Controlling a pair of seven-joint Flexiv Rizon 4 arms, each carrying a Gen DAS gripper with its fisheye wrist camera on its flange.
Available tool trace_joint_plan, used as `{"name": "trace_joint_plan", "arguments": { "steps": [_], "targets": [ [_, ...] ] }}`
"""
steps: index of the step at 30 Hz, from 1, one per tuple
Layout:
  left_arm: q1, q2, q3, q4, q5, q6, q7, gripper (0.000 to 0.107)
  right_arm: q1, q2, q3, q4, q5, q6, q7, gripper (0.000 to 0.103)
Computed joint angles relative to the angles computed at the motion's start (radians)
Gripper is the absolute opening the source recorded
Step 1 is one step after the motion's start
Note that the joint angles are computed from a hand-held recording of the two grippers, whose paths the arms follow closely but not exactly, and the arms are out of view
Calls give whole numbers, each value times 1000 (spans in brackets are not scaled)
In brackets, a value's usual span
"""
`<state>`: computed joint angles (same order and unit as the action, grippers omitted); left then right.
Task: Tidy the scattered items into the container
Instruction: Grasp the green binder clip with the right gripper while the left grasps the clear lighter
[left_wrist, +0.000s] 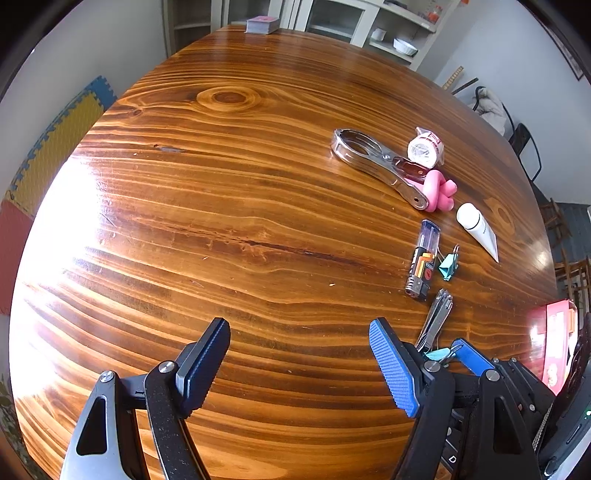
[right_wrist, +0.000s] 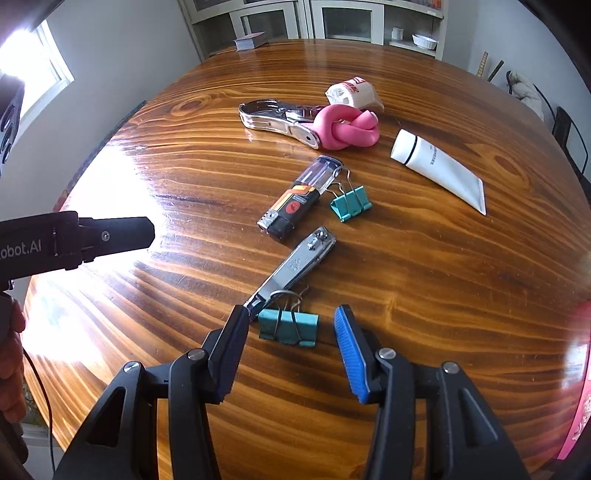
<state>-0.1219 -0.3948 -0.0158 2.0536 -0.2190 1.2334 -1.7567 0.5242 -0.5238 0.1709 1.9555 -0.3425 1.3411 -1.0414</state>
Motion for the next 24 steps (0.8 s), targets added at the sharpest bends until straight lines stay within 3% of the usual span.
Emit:
{"name": "trace_joint_plan", "arguments": {
  "steps": [2,3,8,14,24],
  "targets": [
    [2,-1,-2,0,0,1,4,80,10,3,-14,8,-15,8,1,36],
    [3,-2,-3,-1,0,2,6,80,16,7,-22,16,-24,12,4,35],
    [-6,-20,-4,-27,11,-2,13,80,-11,25,-10,47,-12,28,-1,35],
    [-25,-61,-23,-89,26,7,55,80,-17,82,-49,115,-14,67,52,35],
    [-122,-188,32,-292,150,-49,85,78,-32,149,-91,187,-52,83,163,35]
  ]
}}
